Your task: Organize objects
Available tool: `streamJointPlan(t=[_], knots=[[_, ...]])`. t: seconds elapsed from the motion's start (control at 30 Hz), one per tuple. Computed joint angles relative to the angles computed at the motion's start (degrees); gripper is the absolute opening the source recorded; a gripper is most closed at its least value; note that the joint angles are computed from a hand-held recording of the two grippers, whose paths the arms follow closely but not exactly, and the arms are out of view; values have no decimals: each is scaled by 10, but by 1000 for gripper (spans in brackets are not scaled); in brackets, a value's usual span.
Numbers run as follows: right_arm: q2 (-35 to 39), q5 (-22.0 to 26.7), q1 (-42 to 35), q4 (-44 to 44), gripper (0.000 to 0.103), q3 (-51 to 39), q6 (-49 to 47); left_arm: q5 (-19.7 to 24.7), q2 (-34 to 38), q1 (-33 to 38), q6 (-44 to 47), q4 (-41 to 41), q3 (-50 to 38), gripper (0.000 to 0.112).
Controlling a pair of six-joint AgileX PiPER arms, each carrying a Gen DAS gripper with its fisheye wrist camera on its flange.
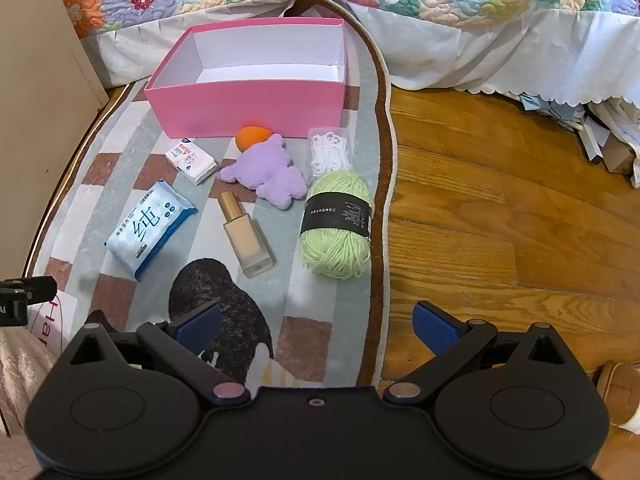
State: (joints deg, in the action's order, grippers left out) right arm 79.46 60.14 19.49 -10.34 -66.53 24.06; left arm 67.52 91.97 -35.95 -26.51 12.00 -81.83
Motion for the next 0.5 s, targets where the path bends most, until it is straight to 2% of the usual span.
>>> streamJointPlan(t=[0.5], knots=[[-20, -4, -11, 0, 103, 10, -9, 14, -15, -18, -19, 18, -1, 103]])
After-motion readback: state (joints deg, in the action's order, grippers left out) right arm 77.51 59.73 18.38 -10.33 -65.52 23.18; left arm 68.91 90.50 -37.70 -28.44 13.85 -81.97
